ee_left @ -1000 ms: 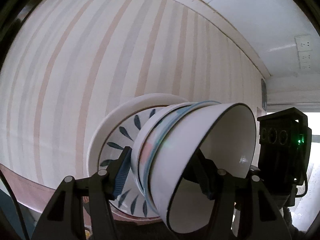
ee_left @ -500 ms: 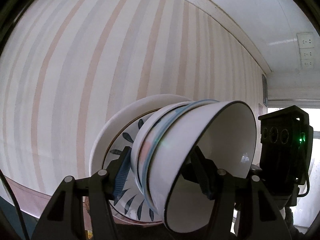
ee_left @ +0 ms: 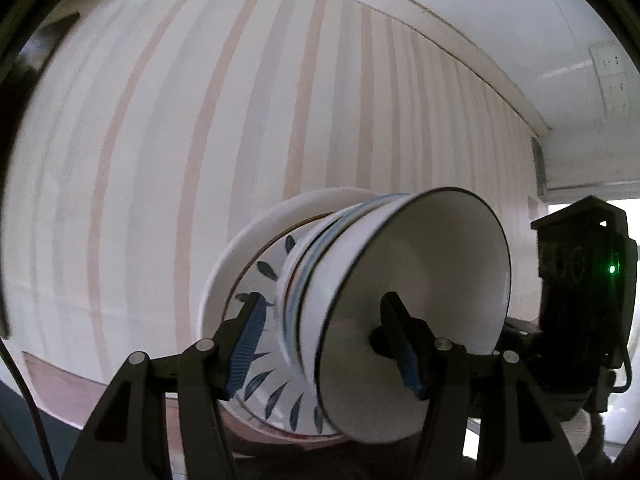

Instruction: Organize plates and bowls

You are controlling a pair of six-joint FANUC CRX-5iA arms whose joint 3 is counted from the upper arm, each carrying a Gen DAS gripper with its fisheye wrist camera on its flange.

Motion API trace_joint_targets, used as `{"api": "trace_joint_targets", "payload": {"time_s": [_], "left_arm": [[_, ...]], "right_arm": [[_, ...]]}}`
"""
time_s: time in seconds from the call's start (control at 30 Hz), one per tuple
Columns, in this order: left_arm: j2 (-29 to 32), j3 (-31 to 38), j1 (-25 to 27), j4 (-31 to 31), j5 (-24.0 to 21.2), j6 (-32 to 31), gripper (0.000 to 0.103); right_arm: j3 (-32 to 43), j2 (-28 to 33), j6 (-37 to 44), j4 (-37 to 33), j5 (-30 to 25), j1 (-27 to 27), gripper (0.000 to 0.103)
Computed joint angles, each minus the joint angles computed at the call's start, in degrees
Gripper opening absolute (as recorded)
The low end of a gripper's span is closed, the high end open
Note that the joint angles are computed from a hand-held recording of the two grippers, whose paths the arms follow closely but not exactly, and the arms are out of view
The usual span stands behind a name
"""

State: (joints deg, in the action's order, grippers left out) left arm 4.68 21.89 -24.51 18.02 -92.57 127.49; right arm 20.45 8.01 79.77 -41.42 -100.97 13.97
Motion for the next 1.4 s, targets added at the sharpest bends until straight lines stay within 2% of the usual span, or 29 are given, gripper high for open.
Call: {"api": "trace_joint_targets", "payload": {"time_s": [0.17, 0.4, 0.5, 0.53, 0.57, 0.6, 0.63, 0.73, 0.93, 1.03, 1.2, 1.3, 1.37, 1.4], "left_arm": [[1.9, 7.9, -2.7, -6.4, -6.0, 0.6, 0.057], [2.6, 13.6, -4.7, -11.3, -9.3, 0.0, 0.058], [3.7, 18.5, -7.1, -16.2, -13.2, -0.6, 0.062], [4.6, 21.4, -8.5, -19.3, -15.5, -0.4, 0.068], [5.7, 23.6, -9.5, -21.0, -17.0, -0.4, 0.076], [6.1, 25.2, -10.3, -22.7, -18.3, -0.8, 0.091], [5.9, 26.0, -11.2, -24.1, -18.9, -0.7, 0.093], [4.2, 26.1, -12.6, -27.0, -18.9, 0.1, 0.093], [4.3, 32.7, -18.1, -35.0, -22.4, 0.4, 0.093], [5.0, 37.3, -22.4, -40.1, -24.6, 0.7, 0.093], [6.1, 45.0, -32.3, -51.9, -29.1, 1.1, 0.093], [8.9, 52.9, -41.8, -65.2, -34.5, -1.3, 0.093], [10.8, 58.1, -49.2, -75.3, -37.7, -3.0, 0.093], [11.0, 59.2, -51.6, -78.0, -38.2, -3.0, 0.093]], "right_arm": [[1.1, -0.4, -0.5, 3.8, -0.2, 1.6, 0.057], [3.1, -2.9, -0.7, 8.5, 0.6, 2.7, 0.057], [3.3, -4.9, -1.0, 12.4, 1.1, 4.4, 0.057], [3.4, -5.4, -1.3, 13.2, 1.3, 4.8, 0.058], [3.2, -6.6, -2.2, 15.0, 1.9, 5.6, 0.062], [3.1, -7.5, -3.1, 17.2, 2.4, 6.7, 0.076], [3.0, -8.2, -3.8, 18.7, 2.9, 7.5, 0.086], [2.0, -12.2, -6.4, 25.6, 5.9, 11.1, 0.087], [-0.6, -19.0, -12.9, 38.2, 10.0, 19.2, 0.094], [-2.4, -22.1, -15.3, 43.1, 11.2, 22.8, 0.096], [-5.0, -27.7, -20.8, 50.8, 11.2, 30.2, 0.097], [-7.2, -31.7, -24.6, 55.7, 10.4, 36.4, 0.097], [-9.2, -34.8, -28.4, 61.0, 9.2, 43.1, 0.097], [-10.4, -36.7, -31.0, 64.7, 7.9, 47.9, 0.098]]}}
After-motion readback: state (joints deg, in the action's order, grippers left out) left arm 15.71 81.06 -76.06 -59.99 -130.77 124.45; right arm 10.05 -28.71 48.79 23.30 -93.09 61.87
